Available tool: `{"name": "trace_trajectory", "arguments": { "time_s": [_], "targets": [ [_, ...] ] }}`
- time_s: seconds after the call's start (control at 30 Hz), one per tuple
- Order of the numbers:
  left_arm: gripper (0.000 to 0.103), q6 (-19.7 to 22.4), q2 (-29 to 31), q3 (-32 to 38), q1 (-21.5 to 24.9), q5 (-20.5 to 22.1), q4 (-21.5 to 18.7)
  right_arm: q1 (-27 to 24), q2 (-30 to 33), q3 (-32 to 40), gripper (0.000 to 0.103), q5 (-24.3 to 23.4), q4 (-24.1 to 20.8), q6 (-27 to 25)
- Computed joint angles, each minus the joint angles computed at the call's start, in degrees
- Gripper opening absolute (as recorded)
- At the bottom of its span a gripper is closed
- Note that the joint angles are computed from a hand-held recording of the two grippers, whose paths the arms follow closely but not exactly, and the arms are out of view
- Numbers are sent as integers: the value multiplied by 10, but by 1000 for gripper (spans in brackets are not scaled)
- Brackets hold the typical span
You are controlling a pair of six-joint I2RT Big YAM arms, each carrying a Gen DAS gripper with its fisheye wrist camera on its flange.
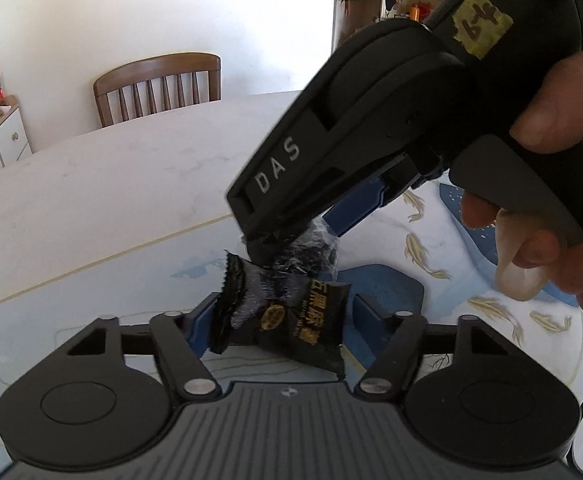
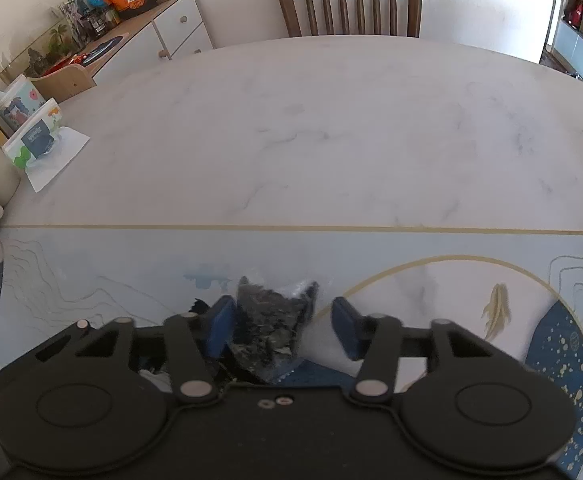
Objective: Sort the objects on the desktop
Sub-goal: 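Grasp the black snack packet with the left tool while the right tool grasps the clear bag of dark snacks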
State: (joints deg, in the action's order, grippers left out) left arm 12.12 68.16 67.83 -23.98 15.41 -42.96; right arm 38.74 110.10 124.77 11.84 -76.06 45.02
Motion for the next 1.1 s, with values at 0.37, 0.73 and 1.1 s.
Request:
{"name": "trace_trajectory", "arguments": {
  "time_s": [0.37,0.73,1.1],
  "targets": [
    [55,-12,-2,5,-1,4,-13,0,-21,-29,31,7,13,14],
    [54,-36,-26,4,-6,-12,-36,4,-71,-87,30,22,22,25],
    [54,-64,-55,15,-17,-24,-67,19,-131,-140,30,40,31,32]
  ]
}}
